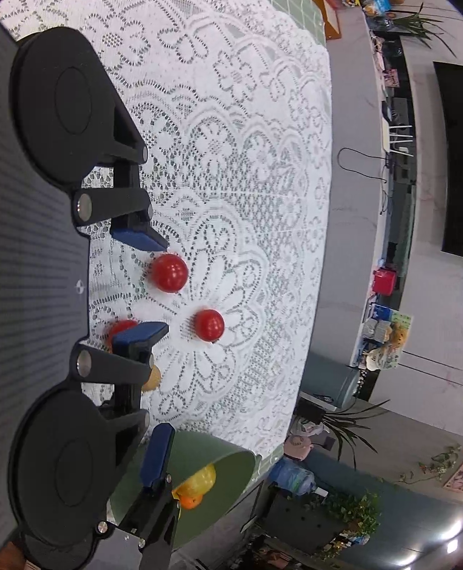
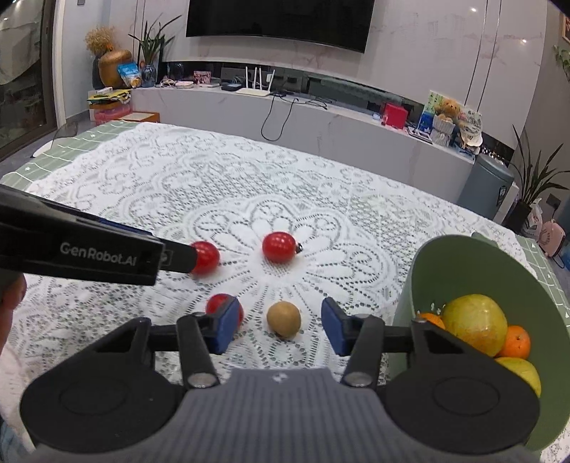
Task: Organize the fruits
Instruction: 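Grasp a red tomato with the left tool while the right tool grasps a brown kiwi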
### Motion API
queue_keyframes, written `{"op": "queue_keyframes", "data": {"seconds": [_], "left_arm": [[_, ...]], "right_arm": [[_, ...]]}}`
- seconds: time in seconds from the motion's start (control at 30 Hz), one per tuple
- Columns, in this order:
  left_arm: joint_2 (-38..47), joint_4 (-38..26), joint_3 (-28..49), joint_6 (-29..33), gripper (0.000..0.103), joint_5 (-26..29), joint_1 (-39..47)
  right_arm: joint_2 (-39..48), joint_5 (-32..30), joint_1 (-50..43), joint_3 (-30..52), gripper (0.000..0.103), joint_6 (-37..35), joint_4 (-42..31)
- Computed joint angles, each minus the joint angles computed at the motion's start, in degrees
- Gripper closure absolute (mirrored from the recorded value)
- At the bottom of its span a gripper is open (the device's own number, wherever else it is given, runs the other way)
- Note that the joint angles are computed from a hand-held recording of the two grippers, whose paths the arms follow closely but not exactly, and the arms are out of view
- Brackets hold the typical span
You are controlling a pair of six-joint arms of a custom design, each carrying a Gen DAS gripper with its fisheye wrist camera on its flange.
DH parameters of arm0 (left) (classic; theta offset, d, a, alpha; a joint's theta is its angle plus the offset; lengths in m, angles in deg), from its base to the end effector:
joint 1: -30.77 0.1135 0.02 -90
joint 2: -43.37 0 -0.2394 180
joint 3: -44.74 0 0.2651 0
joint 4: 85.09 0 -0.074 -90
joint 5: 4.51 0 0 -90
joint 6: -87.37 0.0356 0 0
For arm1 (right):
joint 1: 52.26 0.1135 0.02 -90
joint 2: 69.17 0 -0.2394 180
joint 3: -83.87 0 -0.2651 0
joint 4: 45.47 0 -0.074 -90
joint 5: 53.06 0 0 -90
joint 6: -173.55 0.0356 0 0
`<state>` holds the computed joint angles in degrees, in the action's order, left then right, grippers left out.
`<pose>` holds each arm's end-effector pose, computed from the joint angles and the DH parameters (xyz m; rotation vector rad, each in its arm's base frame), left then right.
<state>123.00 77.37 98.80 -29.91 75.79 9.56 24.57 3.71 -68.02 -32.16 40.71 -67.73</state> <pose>0.2778 -0.1014 0.1600 -0.2081 2.3120 -0.2336 0.3225 -0.0707 0.1390 -0.7640 2.1693 0.2102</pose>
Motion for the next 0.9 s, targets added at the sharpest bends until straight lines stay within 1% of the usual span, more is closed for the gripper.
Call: {"op": "queue_keyframes", "data": {"seconds": [0.07, 0.1, 0.33, 0.57, 0.7, 0.8, 0.9], "left_arm": [[1.41, 0.26, 0.54, -0.09, 0.056, 0.56, 0.52], [1.95, 0.42, 0.74, -0.08, 0.058, 0.83, 0.75], [6.39, 1.24, 3.36, 0.96, 0.06, 2.0, 2.42], [10.18, 1.33, 5.92, 1.93, 0.06, 2.68, 3.38], [11.83, 1.6, 7.06, 2.11, 0.06, 3.82, 4.03], [12.58, 1.35, 7.91, 2.57, 0.067, 4.14, 3.71], [13.03, 0.95, 8.39, 2.35, 0.069, 4.25, 3.53]], "right_arm": [[1.38, 0.74, 0.34, 0.82, 0.066, -0.41, 0.13], [1.99, 0.88, 0.43, 1.39, 0.068, -0.5, -0.08], [5.81, 1.06, 1.18, 4.38, 0.069, 0.17, -0.97], [8.43, 1.25, 1.75, 6.7, 0.078, 0.73, -2.6], [9.5, 1.4, 1.86, 7.49, 0.08, 1.06, -3.05], [9.68, 1.13, 1.74, 7.62, 0.08, 0.94, -3.18], [9.75, 1.02, 1.63, 7.61, 0.08, 0.97, -3.22]]}}
